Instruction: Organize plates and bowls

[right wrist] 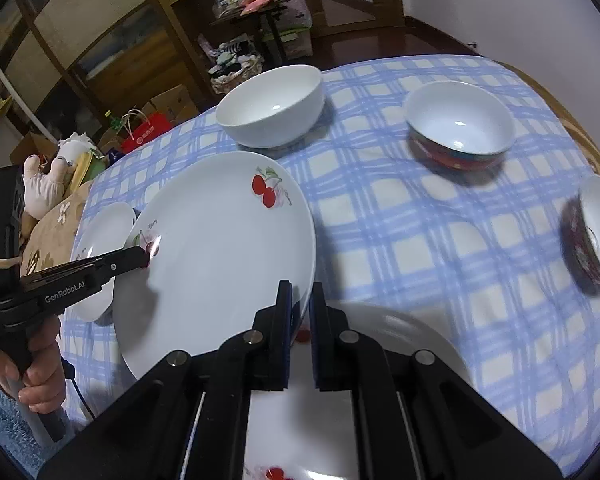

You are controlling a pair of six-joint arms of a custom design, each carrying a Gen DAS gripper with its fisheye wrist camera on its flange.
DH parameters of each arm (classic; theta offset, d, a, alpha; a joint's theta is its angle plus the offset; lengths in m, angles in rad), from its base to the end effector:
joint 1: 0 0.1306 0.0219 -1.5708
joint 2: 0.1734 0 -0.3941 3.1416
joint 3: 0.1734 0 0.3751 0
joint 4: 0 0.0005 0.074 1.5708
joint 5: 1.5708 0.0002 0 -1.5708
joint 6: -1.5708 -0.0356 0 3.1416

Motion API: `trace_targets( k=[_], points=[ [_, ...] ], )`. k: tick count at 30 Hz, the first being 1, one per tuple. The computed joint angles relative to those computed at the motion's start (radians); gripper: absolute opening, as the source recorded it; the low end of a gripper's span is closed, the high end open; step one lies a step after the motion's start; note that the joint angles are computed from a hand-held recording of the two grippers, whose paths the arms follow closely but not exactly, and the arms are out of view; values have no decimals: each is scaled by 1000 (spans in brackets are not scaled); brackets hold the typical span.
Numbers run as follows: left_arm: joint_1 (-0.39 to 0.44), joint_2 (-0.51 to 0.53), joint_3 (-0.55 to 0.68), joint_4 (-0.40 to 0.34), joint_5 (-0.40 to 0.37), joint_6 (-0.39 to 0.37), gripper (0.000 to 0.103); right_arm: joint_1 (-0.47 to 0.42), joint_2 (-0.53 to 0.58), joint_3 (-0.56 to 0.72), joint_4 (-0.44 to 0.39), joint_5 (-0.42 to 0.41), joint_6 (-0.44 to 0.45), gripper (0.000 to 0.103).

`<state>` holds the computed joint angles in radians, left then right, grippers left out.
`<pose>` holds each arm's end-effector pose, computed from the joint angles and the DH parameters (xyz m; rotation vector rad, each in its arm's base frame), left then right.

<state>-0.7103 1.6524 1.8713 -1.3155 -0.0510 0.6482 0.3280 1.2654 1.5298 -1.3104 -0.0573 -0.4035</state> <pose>0.4082 -0.3494 0.4959 0.0677 2.7180 -0.3588 0.3657 0.1261 0.5244 0.0797 2.6517 0.3258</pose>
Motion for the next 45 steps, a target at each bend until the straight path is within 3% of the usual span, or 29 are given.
trace_targets(
  k=[12,17,19,22,35,45],
  points=[
    [-104,23,35,-40,5,-25,13,-21,-128,-56,-100,58,-48,9],
    [-159,30,58,-63,-39,-21,14,-24,-170,-74,-139,98,-59,9],
    [-176,35,64,-72,-45,-24,14,-44,-189,-93,-149,78,-70,9],
    [-182,36,56,-69,-10,-13,14,-57,-207,-117,-158,71,-81,9],
    [-212,61,71,-108,-63,-59,14,-54,-208,-149,-172,87,-97,9],
    [-225,81,71,-116,-8,-68,14,-76,-215,-160,-214,95,-118,9]
  ],
)
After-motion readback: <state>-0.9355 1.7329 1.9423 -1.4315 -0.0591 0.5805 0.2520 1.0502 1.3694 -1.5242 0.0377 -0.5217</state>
